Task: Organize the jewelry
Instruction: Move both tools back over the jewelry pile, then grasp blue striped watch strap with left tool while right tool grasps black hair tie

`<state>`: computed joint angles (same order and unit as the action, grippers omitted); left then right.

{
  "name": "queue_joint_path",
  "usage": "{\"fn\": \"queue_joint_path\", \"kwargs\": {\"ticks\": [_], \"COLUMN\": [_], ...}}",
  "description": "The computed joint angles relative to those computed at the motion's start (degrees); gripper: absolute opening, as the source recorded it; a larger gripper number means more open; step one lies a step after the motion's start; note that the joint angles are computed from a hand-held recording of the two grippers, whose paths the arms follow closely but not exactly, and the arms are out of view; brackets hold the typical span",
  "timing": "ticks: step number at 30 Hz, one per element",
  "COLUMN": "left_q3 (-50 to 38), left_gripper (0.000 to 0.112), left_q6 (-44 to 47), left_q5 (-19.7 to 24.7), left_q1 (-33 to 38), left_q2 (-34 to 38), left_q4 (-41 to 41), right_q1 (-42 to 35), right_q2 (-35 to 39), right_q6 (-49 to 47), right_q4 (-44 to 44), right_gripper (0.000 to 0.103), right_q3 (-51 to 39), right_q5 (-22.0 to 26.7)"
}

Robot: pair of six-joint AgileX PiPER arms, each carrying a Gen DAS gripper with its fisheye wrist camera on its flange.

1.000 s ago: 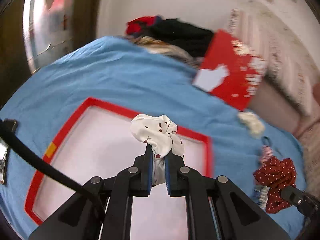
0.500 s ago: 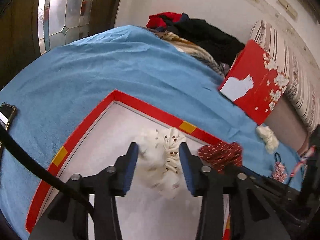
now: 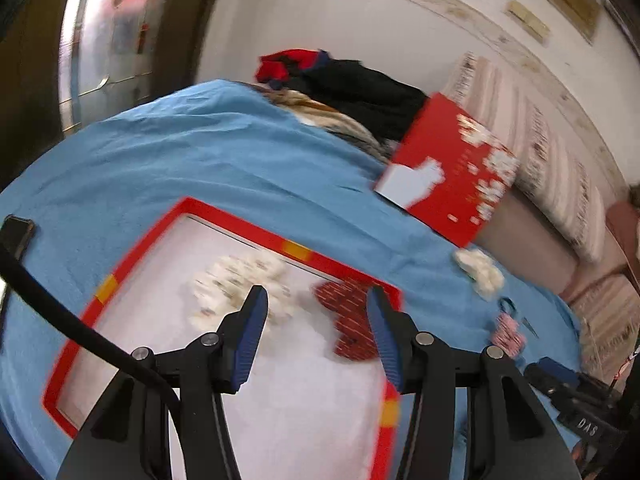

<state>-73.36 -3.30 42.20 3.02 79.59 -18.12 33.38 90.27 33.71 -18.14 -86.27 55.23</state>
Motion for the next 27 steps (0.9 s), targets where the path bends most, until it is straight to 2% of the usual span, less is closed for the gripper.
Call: {"fn": "queue_joint_path", "kwargs": {"ticks": [4, 6, 11, 14, 18, 21, 25, 26, 27], "left_q3": [1.82, 2.67, 0.52, -1.43, -5.4, -7.14, -11.66, -12.22, -11.48], "left_gripper": [0.05, 0.051, 0.051, 0.051, 0.051, 0.051, 0.051, 0.051, 0.051], "left_q6": [0.12, -1.93, -13.53, -16.71, -18.05, -16.68, -16.26, -16.63, -16.71], "left_q5": [1.23, 0.68, -0.32, 0.29, 2.09, 2.97, 4.95, 4.99, 4.41], "left_q1": [-6.33, -10.77, -27.9, -33.58, -35.82, -34.91, -35.94, -36.37, -36.65], "left_q2": [-2.73, -3.29, 1.58, 6.33, 13.26, 16.7, 22.19, 22.83, 22.44], "left_q4": [-3.33, -2.48, 9.94, 13.54, 14.53, 11.78, 13.06, 14.02, 14.73], "right_q1": [-7.36, -14.02, -30.55, -36.39, -40.25, -39.27, -38.52, -37.88, -37.11], "right_q2": [-13.14, -18.64, -25.05, -24.4, -21.71, -17.82, -13.99, -13.5, -13.11], "right_q6": [-0.55, -3.83, -16.66, -25.6, -36.71, -39.95, -43.46, -43.35, -42.43], "right_q4": [-0.17, 3.15, 17.41, 25.6, 34.62, 36.8, 37.69, 36.99, 35.73], "right_gripper": [0.052, 0.052, 0.053, 0.052, 0.052, 0.052, 0.052, 0.052, 0.047], "right_q3": [12.86, 18.63, 28.56, 32.67, 36.79, 37.22, 36.08, 35.79, 35.69], "right_q5": [0.36, -0.1, -5.12, -8.24, -13.07, -16.69, -19.39, -19.94, -20.52]}}
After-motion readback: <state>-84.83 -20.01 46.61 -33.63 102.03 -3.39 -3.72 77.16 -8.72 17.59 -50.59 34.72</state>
